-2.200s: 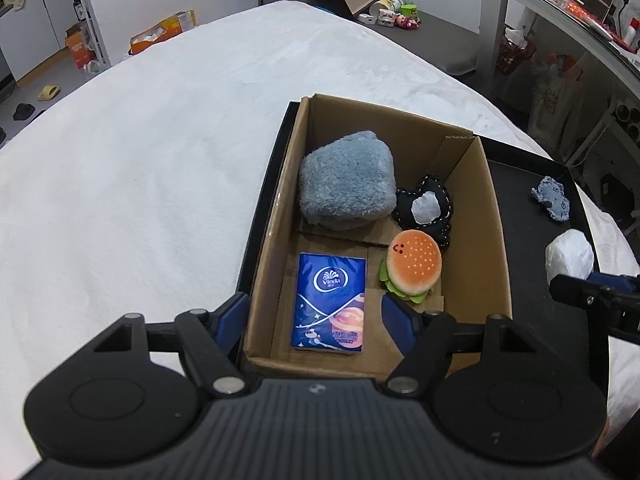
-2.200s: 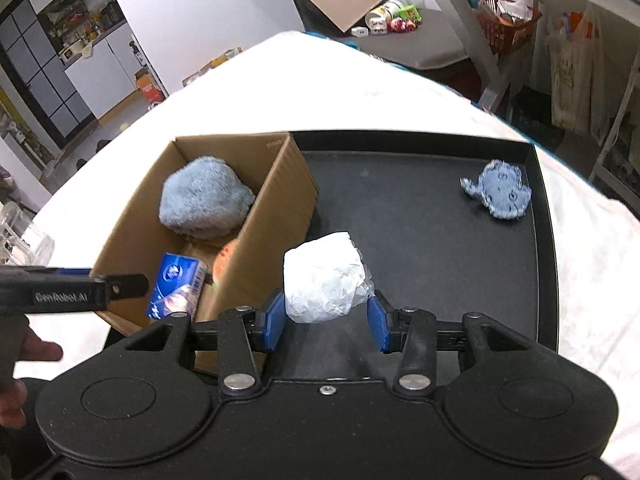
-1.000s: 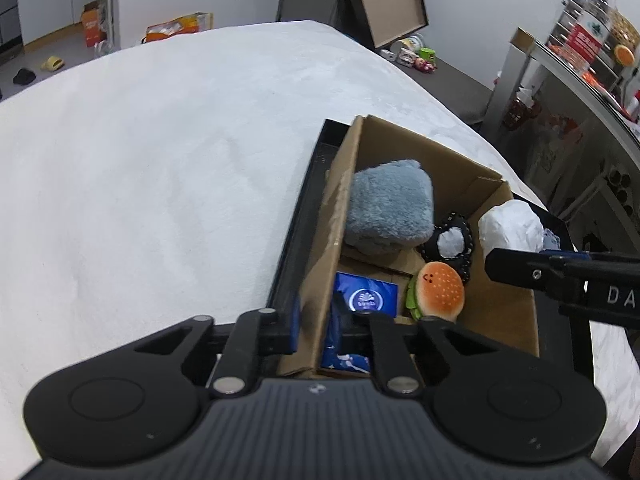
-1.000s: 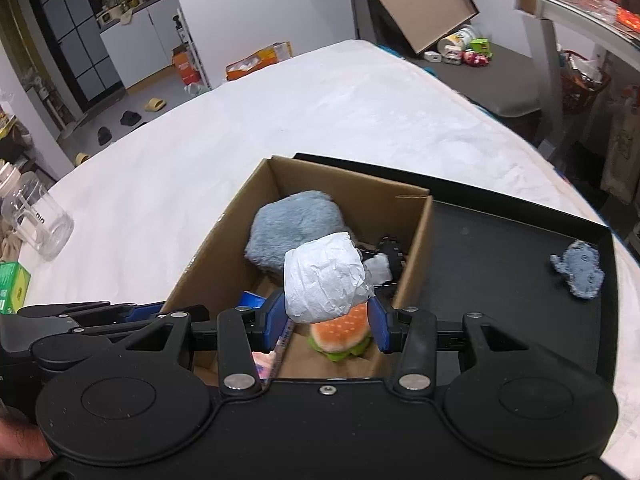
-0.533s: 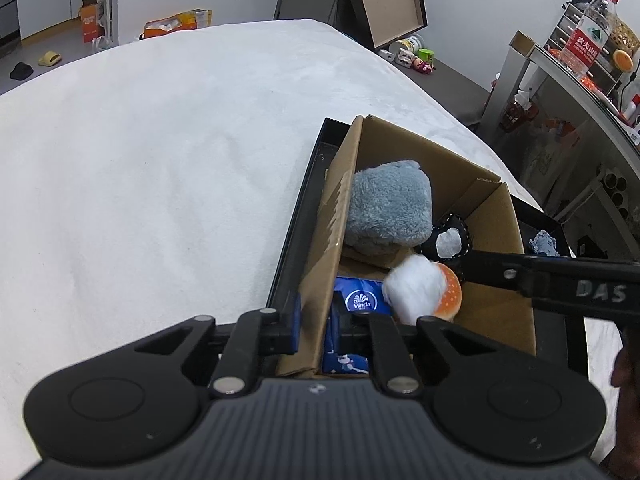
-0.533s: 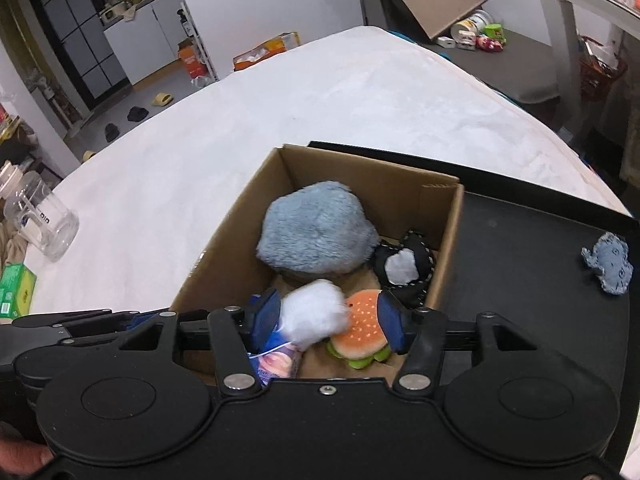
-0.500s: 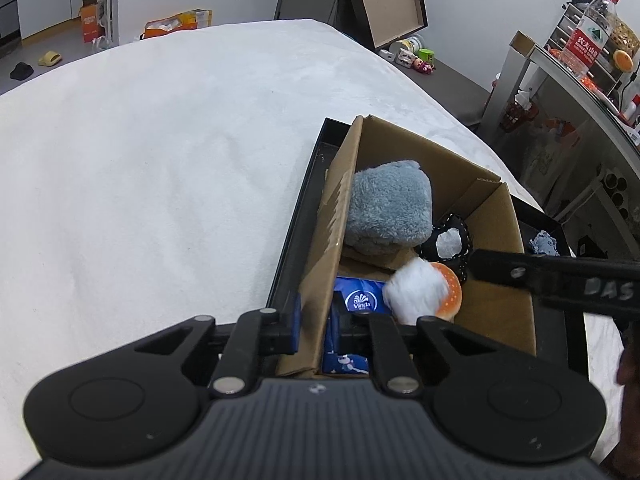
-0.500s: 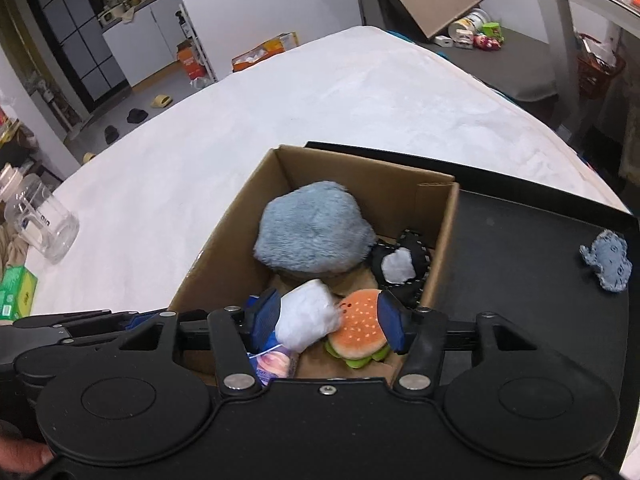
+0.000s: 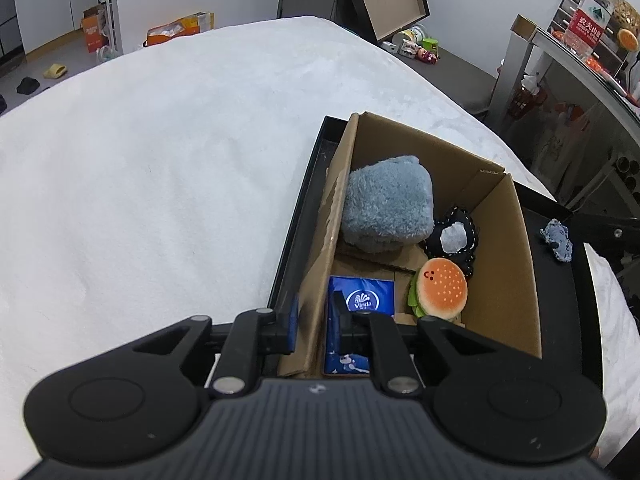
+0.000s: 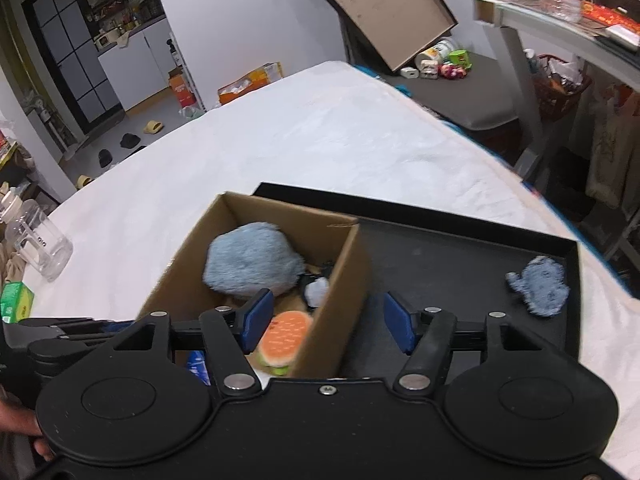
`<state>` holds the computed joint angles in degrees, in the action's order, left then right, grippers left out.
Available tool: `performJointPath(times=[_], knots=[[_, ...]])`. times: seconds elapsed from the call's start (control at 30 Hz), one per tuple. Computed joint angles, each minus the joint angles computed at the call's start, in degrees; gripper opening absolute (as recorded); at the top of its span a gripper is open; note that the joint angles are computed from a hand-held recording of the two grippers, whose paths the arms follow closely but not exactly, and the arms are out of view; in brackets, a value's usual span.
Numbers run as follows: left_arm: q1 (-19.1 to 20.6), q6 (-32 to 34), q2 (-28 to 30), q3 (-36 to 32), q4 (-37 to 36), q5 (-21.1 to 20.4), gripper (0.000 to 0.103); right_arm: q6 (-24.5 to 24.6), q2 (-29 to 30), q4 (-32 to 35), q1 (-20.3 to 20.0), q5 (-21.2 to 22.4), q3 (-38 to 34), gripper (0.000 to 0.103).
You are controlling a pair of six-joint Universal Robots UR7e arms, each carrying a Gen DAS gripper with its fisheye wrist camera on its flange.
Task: Organize soft objects
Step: 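Carry the white tissue bundle with the right gripper into the box and release, then move the right gripper to the blue denim plush and close on it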
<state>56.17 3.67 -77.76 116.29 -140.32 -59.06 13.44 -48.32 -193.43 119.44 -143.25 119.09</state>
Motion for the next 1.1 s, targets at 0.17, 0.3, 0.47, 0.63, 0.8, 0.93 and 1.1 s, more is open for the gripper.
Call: performJointPath(times=[0.17,0.3,0.47,0.63,0.8,0.93,1.1], knots=[[-0.84,-1.41,0.41,-0.73,2.22,1.64,0.018,-2.54,-1.92,-2.85,-0.79,-0.58,2.17,0.068],[-2.03,-1.27,0.57,-0.78,3.04,2.46,0.033,-4.71,-3.1,-5.84,-1.54,-1.21,3.86,0.08],[-3.44,-0.86,1.15,-0.47,2.9,3.84,0.05,-6.16,-4.82,-8.55,-3.0,-0.9,6.11,0.082],[-4.05,-1.58,2.26,-0.89,3.32,4.47,0.054,-6.73,-5.98,-11.82,-5.18,0.34,8.19,0.083],[-4.67,-0.97,3.4,-0.92,3.36,6.54,0.055,-7.68,-5.75,-16.72,-7.8,1.56,10.41,0.083],[-4.9,-0.52,4.41,-1.35,3.37,6.92,0.055,-8.69,-5.95,-18.29,-9.54,2.23,11.25,0.083],[-5.52,-1.84,6.03,-1.85,3.56,9.1,0.055,-9.76,-6.06,-21.14,-11.46,3.04,12.0,0.083]])
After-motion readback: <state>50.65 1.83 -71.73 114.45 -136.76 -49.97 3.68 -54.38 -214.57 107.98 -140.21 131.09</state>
